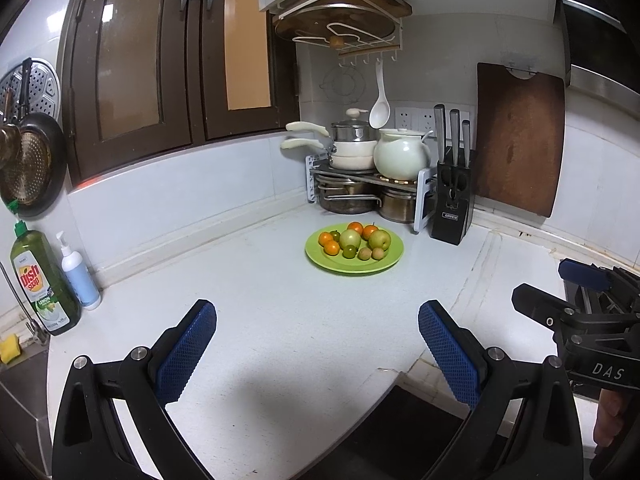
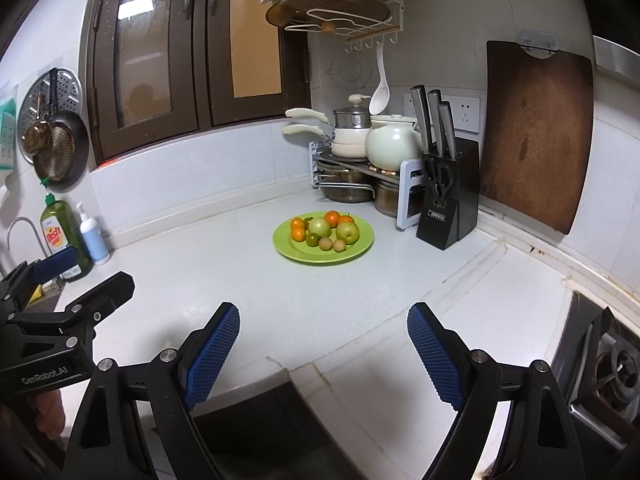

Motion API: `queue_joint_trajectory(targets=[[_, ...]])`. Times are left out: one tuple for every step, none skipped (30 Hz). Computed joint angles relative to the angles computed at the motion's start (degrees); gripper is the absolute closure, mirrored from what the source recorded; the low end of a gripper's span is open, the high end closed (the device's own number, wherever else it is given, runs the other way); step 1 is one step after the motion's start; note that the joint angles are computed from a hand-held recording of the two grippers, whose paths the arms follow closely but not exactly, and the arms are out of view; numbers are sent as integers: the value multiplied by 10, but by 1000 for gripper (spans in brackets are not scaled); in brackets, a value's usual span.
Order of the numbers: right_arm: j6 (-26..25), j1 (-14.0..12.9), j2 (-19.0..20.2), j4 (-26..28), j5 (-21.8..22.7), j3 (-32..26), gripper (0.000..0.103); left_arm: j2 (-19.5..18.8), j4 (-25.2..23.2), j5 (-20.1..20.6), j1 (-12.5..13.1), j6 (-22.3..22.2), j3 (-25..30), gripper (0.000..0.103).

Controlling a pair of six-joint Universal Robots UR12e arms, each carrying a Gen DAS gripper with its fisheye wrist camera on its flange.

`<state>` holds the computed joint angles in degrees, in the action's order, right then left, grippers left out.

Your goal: Organize fruits

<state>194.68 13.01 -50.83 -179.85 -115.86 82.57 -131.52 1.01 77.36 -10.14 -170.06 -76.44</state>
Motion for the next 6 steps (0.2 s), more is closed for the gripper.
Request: queue_joint_trajectory(targets=[[0, 0, 0, 0, 0, 0, 16, 0, 0, 0, 0, 0, 0, 0], [0, 0, 0, 1, 0, 0, 16, 0, -1, 1, 0, 1, 0, 0], [1, 0, 0, 1, 0, -1, 16, 0, -1, 0, 0, 0, 0, 0], [1, 0, 0, 2, 1, 0, 17, 0, -2, 1, 0, -1, 1, 0], [1, 1, -1, 1, 1, 1, 17, -1, -2, 1, 0, 0, 2, 0], [1, 1, -2, 2, 1, 2, 16, -1, -2, 4, -1, -1, 2, 0]])
